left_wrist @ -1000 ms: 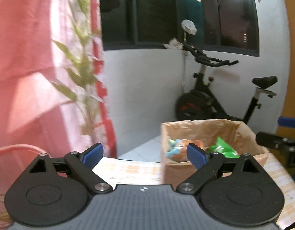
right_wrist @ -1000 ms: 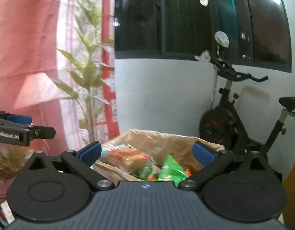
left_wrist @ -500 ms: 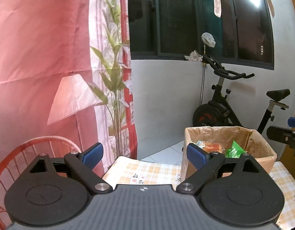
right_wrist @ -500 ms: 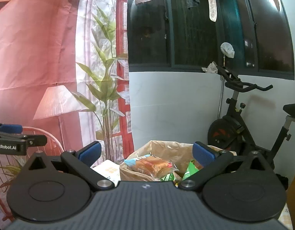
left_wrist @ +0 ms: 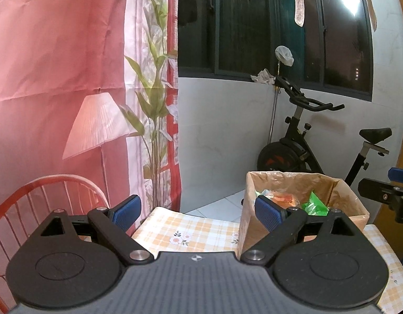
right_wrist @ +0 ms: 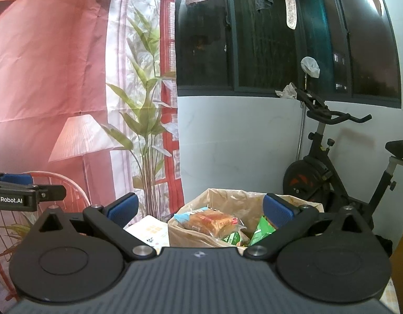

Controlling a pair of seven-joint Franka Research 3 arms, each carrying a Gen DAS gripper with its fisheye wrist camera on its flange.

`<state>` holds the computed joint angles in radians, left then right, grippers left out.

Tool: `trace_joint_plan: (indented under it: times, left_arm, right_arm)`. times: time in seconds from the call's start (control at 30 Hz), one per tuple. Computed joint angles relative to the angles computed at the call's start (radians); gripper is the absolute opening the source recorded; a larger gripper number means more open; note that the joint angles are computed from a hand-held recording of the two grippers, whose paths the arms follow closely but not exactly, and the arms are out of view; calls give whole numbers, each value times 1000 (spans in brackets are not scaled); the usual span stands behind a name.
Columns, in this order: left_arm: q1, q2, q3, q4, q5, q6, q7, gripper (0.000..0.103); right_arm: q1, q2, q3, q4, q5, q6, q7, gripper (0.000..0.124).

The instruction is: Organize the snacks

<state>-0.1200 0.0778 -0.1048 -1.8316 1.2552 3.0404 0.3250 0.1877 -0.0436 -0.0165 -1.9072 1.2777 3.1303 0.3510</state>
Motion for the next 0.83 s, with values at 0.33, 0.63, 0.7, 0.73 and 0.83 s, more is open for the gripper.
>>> trace_joint_plan:
  times: [0.33, 0.63, 0.7, 0.73, 0.83]
  left_arm:
    - [2, -5, 0, -6, 1, 8, 3, 95]
    - [13, 4, 8, -20, -77, 73, 70, 95]
    - [10, 5, 13, -19, -79, 76, 71, 95]
    - [9, 6, 15, -20, -82, 78, 74, 95]
    - [5, 6, 18, -20, -84, 77, 74, 95]
  right_arm:
    - [9, -13, -2, -18, 4, 8, 0, 103]
    - [15, -17, -7, -24, -1, 7, 4, 103]
    - [15, -18, -6, -29, -10, 12, 15, 103]
    - [16, -21, -5, -33, -13, 15, 19, 103]
    - [21, -24, -8, -39, -16, 19, 24, 103]
